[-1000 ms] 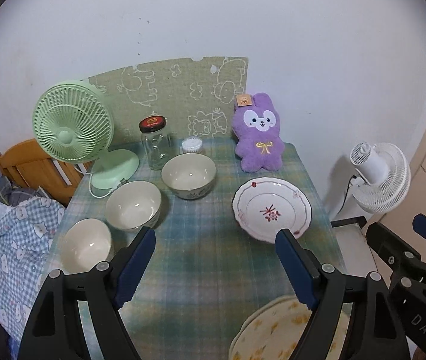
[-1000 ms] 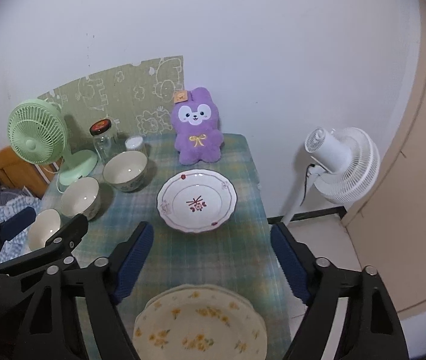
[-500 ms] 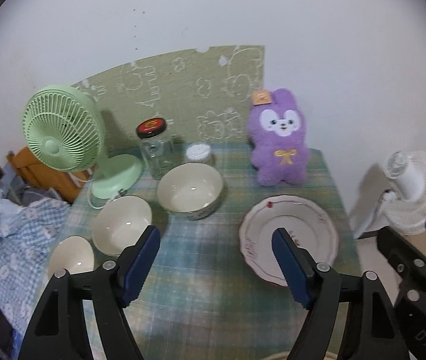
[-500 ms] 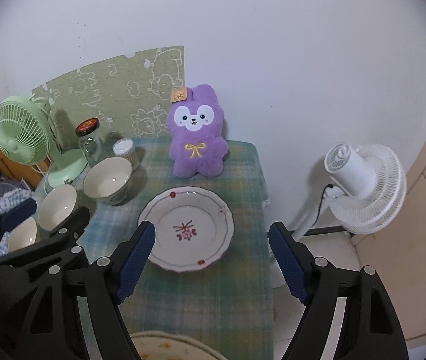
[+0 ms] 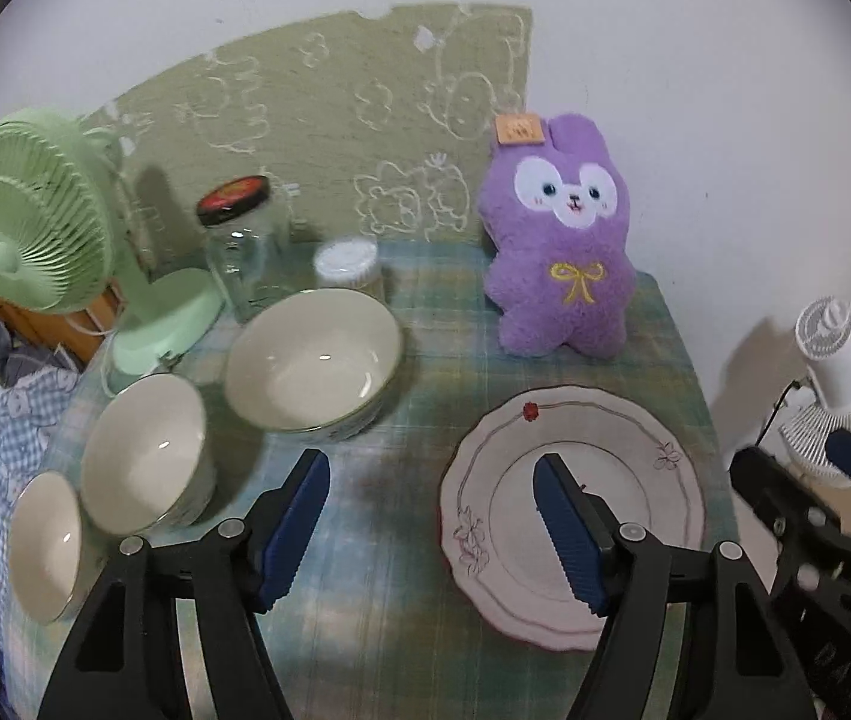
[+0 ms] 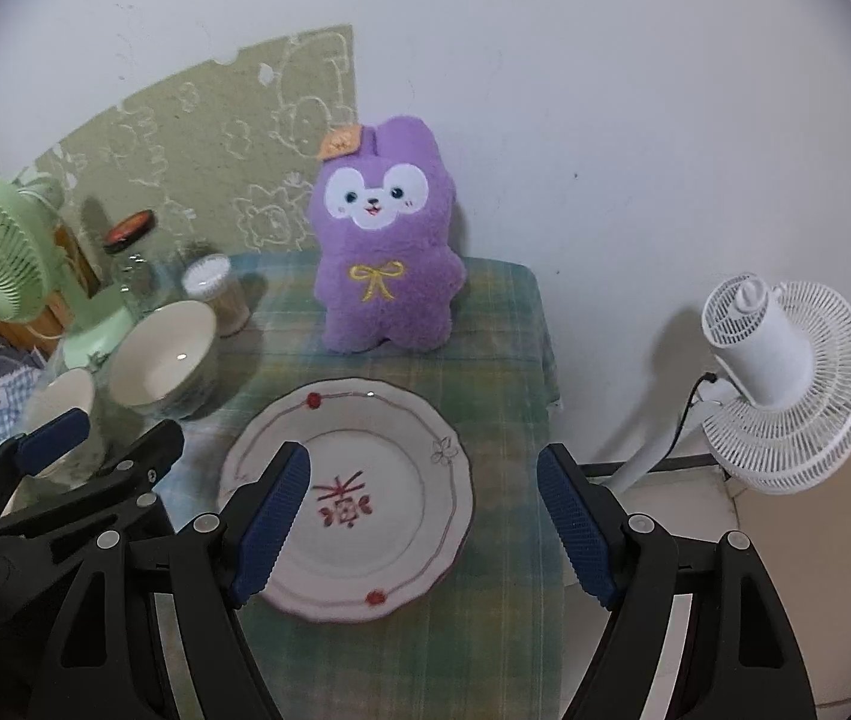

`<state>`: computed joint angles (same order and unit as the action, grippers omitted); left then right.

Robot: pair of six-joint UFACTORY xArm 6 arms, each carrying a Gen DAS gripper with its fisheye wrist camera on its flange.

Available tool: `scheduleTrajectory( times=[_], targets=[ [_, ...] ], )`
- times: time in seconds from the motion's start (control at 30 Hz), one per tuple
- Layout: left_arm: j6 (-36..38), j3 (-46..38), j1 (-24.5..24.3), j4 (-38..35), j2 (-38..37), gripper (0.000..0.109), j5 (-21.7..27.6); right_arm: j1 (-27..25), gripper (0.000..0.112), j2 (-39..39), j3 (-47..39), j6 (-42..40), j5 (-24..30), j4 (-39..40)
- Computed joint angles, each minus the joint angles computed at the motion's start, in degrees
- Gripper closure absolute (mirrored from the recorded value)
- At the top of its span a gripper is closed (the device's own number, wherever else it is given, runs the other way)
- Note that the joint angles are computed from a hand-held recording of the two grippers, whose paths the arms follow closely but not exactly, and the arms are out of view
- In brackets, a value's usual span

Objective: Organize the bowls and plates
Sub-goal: 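Move both grippers onto the red-rimmed white plate's rim and close them, then lift the red-rimmed plate with both grippers and carry it toward the plate stack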

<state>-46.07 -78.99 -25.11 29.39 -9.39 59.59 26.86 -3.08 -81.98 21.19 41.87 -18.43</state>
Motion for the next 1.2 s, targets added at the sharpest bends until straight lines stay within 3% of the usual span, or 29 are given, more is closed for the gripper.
scheduleTrajectory(
  times=[0.17, 0.33, 0.47, 0.6, 0.87, 1.2],
  targets=[
    [2.3, 2.6, 1.9, -4.3, 1.5, 0.041, -6.0, -2.0, 0.033, 3.1, -0.2, -0.7, -3.2, 2.6],
    [1.3, 1.5, 1.4, -3.3, 4.5, 0.049, -4.7, -2.6, 0.034, 5.8, -0.9, -2.3, -3.1, 3.0],
    [0.8, 1.2, 1.0, -2.8, 6.0, 0.051, -4.6, -2.8, 0.045, 8.0, -1.9, -3.6, -2.2, 3.6],
    [0.9, 0.3, 1.2, -3.7, 7.7, 0.064, -3.1, -2.8, 0.047, 9.3, -2.0, -3.8, -1.8, 3.4],
    [-0.2, 0.1, 1.0, -2.4, 9.0, 0.072, -1.7, -3.1, 0.07, 11.4, -3.0, -4.8, 0.7, 5.7],
    [0.3, 0.2, 1.2, -2.5, 9.7, 0.076, -0.9, -2.9, 0.071, 12.4, -3.2, -3.7, 1.2, 3.8]
  ],
)
